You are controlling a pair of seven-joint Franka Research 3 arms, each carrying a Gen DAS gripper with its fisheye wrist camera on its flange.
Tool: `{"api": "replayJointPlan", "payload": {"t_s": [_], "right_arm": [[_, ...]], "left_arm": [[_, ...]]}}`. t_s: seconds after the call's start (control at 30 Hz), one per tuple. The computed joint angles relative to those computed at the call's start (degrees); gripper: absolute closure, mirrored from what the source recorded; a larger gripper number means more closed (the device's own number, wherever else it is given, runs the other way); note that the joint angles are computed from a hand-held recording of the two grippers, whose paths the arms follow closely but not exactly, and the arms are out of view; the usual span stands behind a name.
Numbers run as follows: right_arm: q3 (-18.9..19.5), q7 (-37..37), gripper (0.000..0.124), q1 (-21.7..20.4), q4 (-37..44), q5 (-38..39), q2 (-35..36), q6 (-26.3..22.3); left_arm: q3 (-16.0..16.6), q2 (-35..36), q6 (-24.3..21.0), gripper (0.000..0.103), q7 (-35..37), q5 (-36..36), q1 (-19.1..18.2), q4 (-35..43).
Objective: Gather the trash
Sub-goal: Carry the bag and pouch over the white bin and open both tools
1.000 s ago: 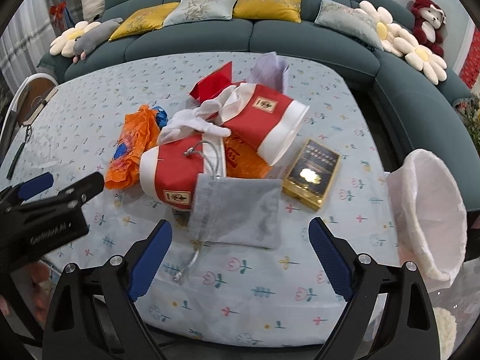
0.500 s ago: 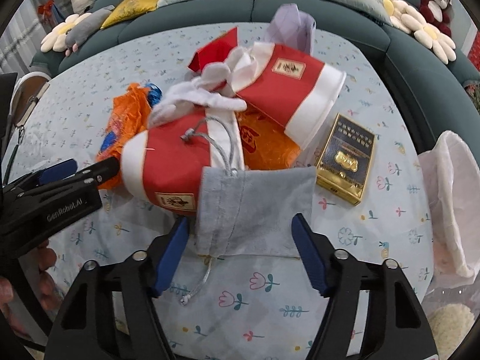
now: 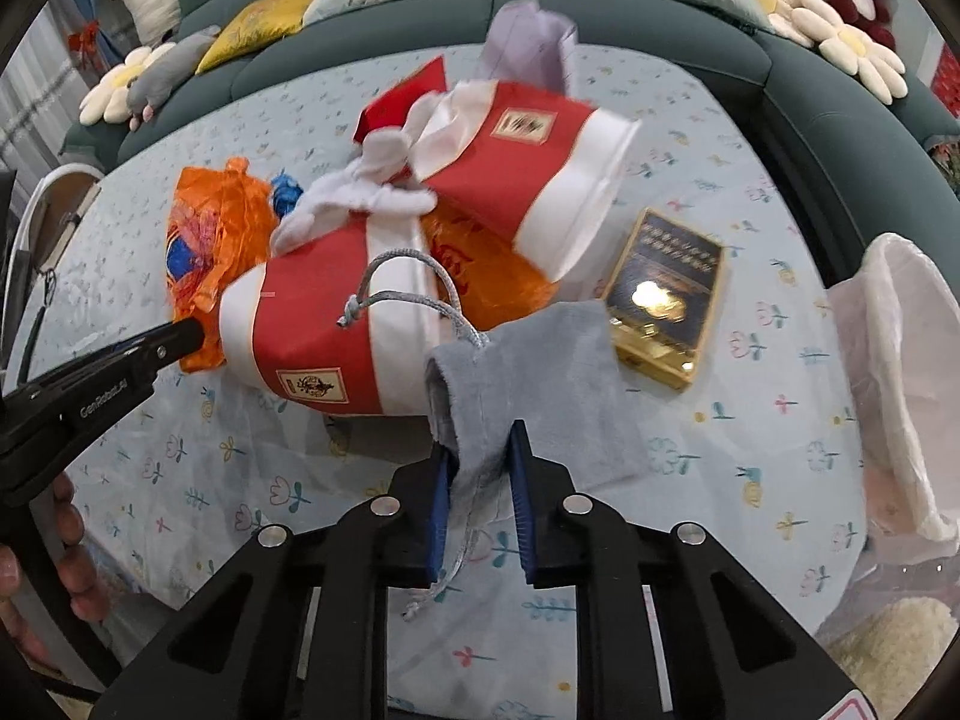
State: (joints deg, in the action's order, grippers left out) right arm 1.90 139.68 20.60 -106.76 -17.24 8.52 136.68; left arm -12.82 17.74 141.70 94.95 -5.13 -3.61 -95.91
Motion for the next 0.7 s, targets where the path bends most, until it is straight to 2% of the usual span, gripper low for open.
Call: {"api": "replayJointPlan", "payload": {"t_s": [0.3, 0.7], "right_arm": [[0.41, 3.07, 0.108, -2.31, -5.76, -3.61, -7.25, 3.29], [3.8, 8.27, 0.108, -9.09, -14.12, -9.49, -18.78, 5.86]], "left_arm": [[-0.66, -6.06, 2.19, 0.094, 0.06, -3.82, -0.45, -3.42], [-1.44, -11.64, 5.39, 0.094, 1.51, -8.18, -4.48, -3.9]]}}
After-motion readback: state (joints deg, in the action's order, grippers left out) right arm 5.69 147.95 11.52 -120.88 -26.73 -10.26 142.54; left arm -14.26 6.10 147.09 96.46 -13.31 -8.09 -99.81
